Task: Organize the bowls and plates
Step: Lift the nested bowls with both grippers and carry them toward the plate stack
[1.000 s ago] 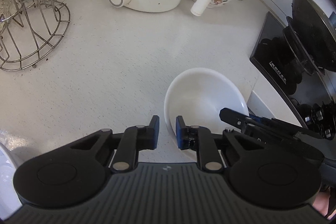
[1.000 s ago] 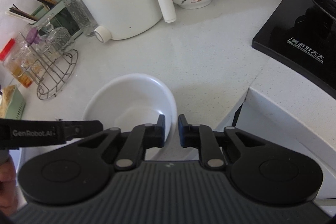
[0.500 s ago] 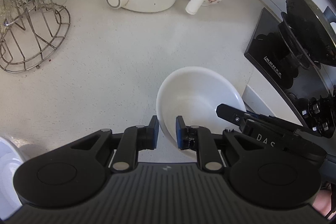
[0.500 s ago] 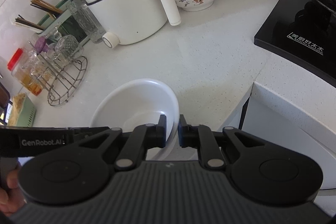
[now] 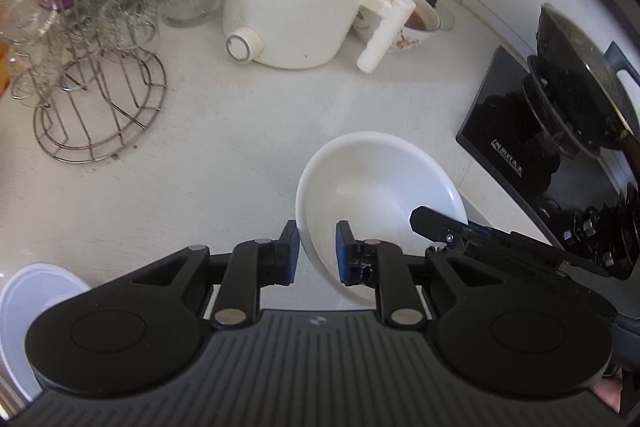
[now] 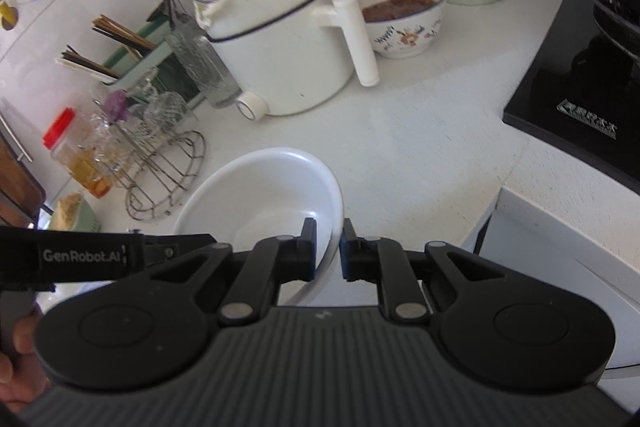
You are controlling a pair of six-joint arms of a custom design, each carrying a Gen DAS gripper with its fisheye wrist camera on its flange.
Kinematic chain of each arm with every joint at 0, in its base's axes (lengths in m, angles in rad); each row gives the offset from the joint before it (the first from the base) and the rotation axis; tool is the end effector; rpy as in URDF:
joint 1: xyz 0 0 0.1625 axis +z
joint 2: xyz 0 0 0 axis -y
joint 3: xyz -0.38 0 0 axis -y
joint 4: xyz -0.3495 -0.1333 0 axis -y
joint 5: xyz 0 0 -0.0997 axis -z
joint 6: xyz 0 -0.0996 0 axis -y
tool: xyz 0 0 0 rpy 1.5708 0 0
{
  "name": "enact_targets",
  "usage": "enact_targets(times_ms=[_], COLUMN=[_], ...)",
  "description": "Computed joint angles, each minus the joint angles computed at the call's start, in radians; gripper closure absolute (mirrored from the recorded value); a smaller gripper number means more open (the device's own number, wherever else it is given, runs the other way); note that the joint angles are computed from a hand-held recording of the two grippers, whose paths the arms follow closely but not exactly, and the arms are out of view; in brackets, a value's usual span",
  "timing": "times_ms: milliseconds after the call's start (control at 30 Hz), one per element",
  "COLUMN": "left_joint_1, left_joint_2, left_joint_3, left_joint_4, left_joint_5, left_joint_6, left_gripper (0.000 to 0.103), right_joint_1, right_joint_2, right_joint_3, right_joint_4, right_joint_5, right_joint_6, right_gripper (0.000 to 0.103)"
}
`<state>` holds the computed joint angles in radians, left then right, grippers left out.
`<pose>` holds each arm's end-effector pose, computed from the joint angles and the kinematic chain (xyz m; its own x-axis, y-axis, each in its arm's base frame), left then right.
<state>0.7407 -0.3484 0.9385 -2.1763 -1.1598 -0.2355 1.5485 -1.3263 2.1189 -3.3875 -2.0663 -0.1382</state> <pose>-0.4357 -0.6329 0.0080 -0.7781 0.4964 -0.3849 0.5721 0.8130 -0.1082 0.0756 -0.4658 0.3219 -0.8638 0.3500 0.3625 -0.1084 0.5734 -0.8121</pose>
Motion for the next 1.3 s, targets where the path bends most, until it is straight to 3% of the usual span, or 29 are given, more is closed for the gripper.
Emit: enact_targets(times_ms=[500, 867, 1300], left_joint_1=[-0.001, 0.003, 0.014], left_joint_2=[-0.144, -0.269, -0.401], left_joint_3=[0.126, 0.258, 0.413], left_joint_4=[-0.033, -0.147, -0.256], left_joint_5=[0.062, 0.117, 0.206], left_joint_6=[-0.103, -0.158, -0.212], left_gripper=[0.082, 0.082, 0.082], right_joint_1=[0.092, 0.157, 0.189], right_joint_2=[0.028, 0.085, 0.159], right_joint_3=[-0.053, -0.146, -0.232], right_joint_4=[0.112, 0.18, 0.271], right_joint_5=[0.0, 0.035, 0.131], right_joint_6=[0.059, 0.013, -0.061], right_gripper=[0.087, 0.087, 0.086])
